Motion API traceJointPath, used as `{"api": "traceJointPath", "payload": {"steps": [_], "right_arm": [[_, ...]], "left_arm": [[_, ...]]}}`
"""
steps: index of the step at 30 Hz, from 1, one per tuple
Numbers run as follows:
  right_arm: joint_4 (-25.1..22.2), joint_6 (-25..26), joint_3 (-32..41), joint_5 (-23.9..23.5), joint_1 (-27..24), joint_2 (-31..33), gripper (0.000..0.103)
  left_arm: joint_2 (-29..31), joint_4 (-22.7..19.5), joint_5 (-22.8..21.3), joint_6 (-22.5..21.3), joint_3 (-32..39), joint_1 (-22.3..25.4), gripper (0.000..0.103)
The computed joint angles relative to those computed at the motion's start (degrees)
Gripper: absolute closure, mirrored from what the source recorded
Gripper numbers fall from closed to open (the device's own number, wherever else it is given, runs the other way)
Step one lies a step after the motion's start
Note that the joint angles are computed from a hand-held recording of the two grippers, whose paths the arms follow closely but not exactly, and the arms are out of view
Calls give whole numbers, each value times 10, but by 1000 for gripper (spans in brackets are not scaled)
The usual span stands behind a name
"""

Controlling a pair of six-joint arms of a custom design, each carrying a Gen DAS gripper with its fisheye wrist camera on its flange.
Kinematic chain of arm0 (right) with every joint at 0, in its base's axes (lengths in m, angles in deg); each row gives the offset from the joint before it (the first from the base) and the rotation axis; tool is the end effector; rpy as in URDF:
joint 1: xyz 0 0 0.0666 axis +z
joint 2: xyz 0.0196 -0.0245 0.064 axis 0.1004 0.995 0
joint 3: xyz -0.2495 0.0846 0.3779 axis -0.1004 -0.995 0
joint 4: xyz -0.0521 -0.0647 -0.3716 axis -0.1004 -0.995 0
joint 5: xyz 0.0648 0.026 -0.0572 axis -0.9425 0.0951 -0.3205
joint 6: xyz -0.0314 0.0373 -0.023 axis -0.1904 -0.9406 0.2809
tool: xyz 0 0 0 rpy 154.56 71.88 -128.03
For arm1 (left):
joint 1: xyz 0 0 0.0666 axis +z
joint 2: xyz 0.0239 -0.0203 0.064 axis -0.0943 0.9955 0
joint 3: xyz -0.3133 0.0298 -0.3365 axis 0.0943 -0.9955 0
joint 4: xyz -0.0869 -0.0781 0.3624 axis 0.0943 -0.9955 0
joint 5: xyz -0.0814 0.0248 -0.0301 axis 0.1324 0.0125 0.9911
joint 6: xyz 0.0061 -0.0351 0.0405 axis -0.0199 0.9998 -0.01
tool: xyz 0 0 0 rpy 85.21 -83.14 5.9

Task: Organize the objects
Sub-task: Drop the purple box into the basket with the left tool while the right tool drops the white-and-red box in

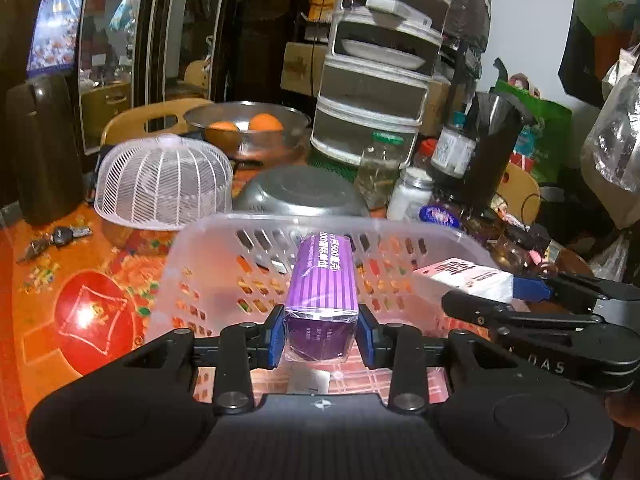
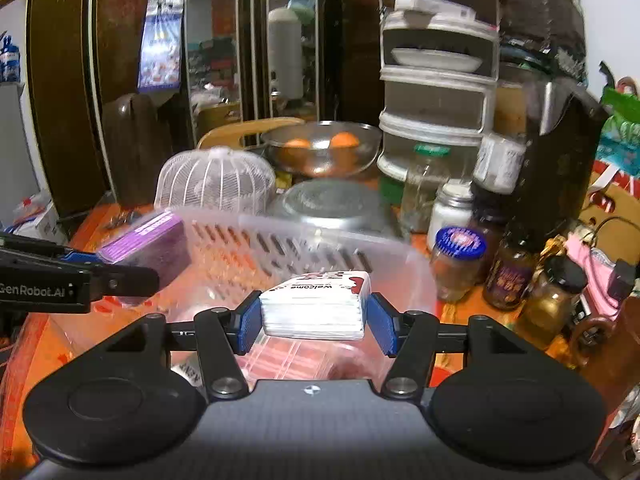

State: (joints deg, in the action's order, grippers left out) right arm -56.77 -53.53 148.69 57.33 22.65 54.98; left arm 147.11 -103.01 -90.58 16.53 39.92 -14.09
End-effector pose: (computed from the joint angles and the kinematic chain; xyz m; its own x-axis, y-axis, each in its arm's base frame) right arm 0.6166 0.1965 0.4752 -0.4572 -0.2957 -0.8388 -0.5682 0.8226 0.0197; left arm 0.5530 -0.0818 0.4963 -0.6065 -0.1810 -0.7742 -0.0839 0.9829 -0.1640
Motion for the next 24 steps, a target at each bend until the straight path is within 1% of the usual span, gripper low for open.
{"api": "traceJointPath", "payload": {"steps": [3, 7, 9, 10, 11, 12, 13, 16, 17, 19, 21, 22, 24], "right_arm": [[-6, 7, 3, 6, 0, 3, 43], [-11, 7, 9, 12, -1, 8, 43], [0, 6, 4, 22, -1, 6, 41], [7, 2, 2, 30, -1, 6, 33], [15, -4, -2, 36, -1, 3, 31], [23, -10, -6, 34, -2, 0, 22], [35, -15, -14, 37, -2, -7, 16], [74, -23, -42, 26, -7, -30, 11], [92, -34, -60, 12, -12, -43, 9], [121, -54, -96, -16, -25, -70, 0], [159, -64, -142, -39, -39, -98, 0], [183, -70, -170, -44, -47, -113, 0], [210, -75, -209, -52, -60, -129, 0]], "left_arm": [[5, -6, -2, 0, 3, -1, 63], [11, -5, 7, 5, 6, 0, 62], [12, 1, 16, 1, 4, 0, 57], [10, 12, 12, -3, -2, -1, 46], [6, 28, 2, -7, -12, -4, 33], [-1, 46, -5, -9, -23, -6, 29], [-9, 64, -7, -11, -35, -8, 28], [-45, 116, -9, -6, -79, -13, 27], [-66, 141, -7, -4, -103, -14, 24], [-103, 173, -3, -6, -144, -19, 18], [-141, 205, -10, -16, -191, -25, 15], [-155, 212, -11, -18, -209, -27, 13], [-179, 221, -10, -15, -249, -26, 11]]}}
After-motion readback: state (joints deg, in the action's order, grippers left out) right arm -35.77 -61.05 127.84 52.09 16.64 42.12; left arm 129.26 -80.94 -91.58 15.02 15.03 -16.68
